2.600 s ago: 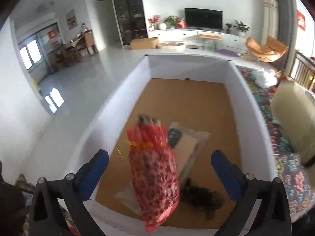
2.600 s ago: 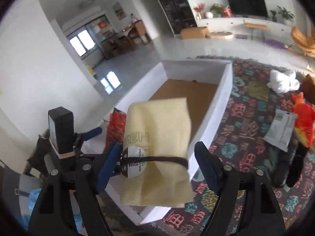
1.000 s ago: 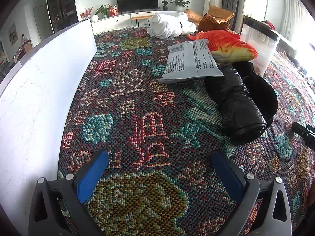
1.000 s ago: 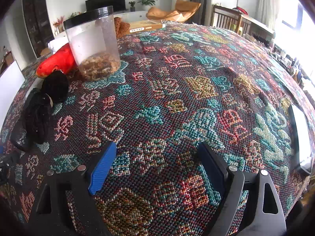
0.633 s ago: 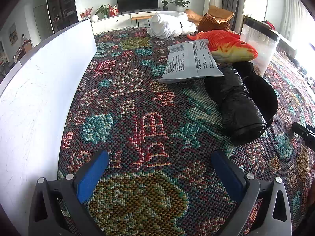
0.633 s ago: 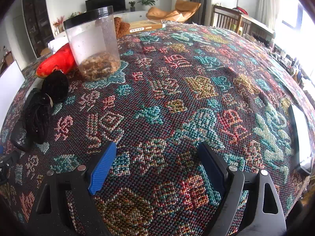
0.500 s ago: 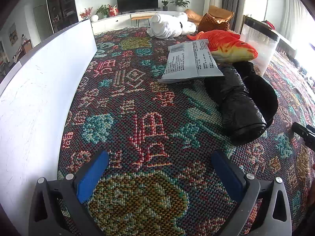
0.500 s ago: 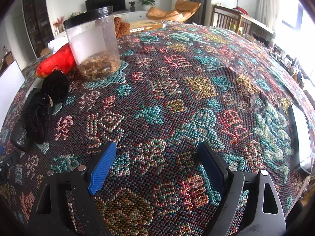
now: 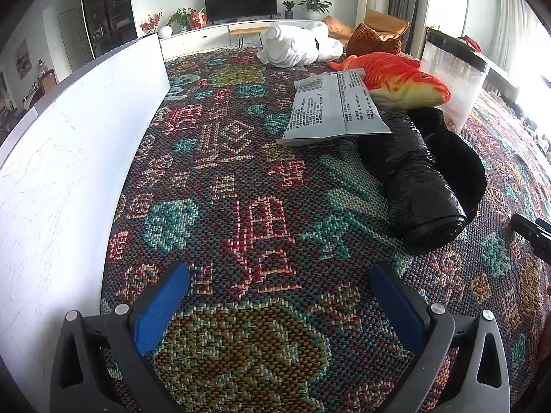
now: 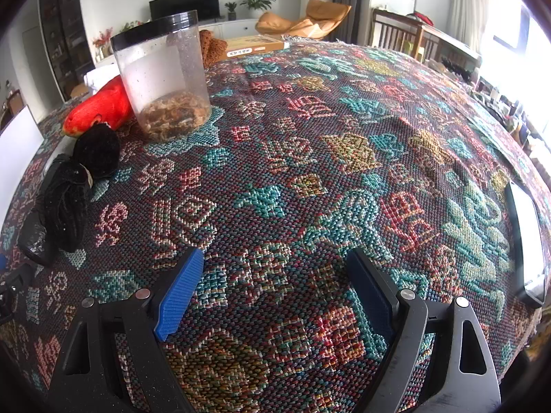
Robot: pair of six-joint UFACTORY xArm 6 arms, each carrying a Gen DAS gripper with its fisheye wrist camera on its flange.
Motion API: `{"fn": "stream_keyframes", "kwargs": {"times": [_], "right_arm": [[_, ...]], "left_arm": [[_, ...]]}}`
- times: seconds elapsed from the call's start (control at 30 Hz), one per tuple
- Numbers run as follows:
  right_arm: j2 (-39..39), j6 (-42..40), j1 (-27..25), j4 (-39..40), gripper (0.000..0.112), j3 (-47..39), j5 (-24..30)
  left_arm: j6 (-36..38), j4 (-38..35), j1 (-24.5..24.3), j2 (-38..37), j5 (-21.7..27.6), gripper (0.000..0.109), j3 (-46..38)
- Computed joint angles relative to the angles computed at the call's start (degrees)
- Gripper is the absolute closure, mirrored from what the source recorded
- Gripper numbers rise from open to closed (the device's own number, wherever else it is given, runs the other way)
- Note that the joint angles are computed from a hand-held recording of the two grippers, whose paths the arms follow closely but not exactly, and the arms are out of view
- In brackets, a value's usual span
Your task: Organize soft objects
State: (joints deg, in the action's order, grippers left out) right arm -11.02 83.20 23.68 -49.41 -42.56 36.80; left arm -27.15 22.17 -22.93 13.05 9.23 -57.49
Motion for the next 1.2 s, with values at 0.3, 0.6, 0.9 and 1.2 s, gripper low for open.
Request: {"fn": "stream_keyframes", "kwargs": {"times": [0.3, 0.6, 0.9, 1.2], "right_arm": [[0.0, 0.0, 0.0, 0.0, 0.025, 0.0, 0.0], [0.0, -0.1, 0.0, 0.0, 0.025, 0.0, 0.0], [0.0, -0.1, -0.1, 0.0, 0.025, 0.0, -0.1], [0.6, -9.4, -3.6, 8.9, 0.025, -0.2, -18.4]], "left_arm": [[0.1, -0.1, 0.0, 0.0, -0.1, 0.006, 0.1], [0.0, -0.1, 0.0, 0.0, -0.1, 0.006, 0.1], [0.1, -0.2, 0.0, 0.0, -0.2, 0.006, 0.1], [0.0, -0.1, 0.0, 0.1, -0.2, 0.006, 0.1]]}}
